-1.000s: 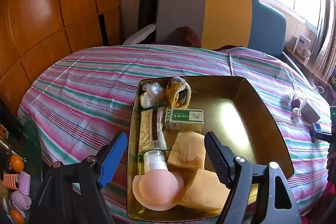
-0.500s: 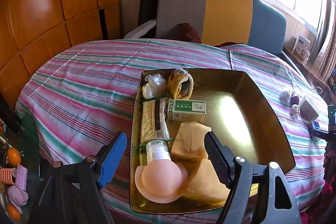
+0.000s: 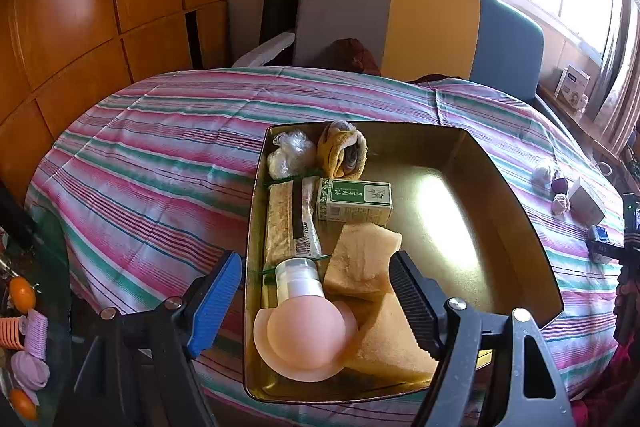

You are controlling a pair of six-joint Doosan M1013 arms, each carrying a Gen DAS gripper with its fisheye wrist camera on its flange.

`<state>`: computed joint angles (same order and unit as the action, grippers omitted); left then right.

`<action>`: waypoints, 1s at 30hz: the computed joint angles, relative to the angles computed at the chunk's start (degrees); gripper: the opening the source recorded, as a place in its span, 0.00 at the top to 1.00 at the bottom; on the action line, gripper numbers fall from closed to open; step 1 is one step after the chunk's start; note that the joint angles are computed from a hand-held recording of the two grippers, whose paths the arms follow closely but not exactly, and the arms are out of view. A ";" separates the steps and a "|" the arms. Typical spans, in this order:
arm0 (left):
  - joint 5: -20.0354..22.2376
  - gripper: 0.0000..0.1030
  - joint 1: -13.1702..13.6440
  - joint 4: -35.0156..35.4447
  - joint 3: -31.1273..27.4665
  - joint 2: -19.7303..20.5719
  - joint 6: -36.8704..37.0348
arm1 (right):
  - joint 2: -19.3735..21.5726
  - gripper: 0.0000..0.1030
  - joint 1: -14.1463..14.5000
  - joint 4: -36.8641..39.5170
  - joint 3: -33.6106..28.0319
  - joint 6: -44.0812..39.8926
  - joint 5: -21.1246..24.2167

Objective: Organize objects
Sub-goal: 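Carry the tissue pack into the gold tray and open the right gripper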

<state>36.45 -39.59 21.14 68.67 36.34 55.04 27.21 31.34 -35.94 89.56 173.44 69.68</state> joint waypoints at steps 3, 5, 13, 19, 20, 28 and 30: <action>0.02 0.25 0.12 0.12 -0.08 0.08 -0.36 | -0.50 0.50 -0.26 1.26 -0.09 0.72 -1.45; -0.07 0.25 0.19 0.14 -0.05 0.08 -0.52 | -0.60 0.50 0.05 1.06 -0.72 0.05 -2.42; 0.65 0.25 0.44 -0.71 -0.46 0.48 0.06 | 0.88 0.50 2.19 -0.41 -8.76 -5.41 -10.14; 0.08 0.25 0.90 -1.04 -0.19 0.25 -0.73 | 6.98 0.49 3.79 6.86 -21.42 -18.47 -17.72; 0.04 0.25 1.01 -0.96 -0.17 0.21 -1.03 | 8.65 0.49 3.94 9.34 -24.28 -21.53 -18.64; 0.58 0.25 1.96 -1.50 0.14 0.17 -2.92 | 25.41 0.49 3.37 23.63 -50.97 -31.32 -7.44; 0.70 0.25 2.15 -2.10 0.06 0.30 -2.70 | 27.68 0.49 2.74 25.02 -54.11 -31.18 -6.15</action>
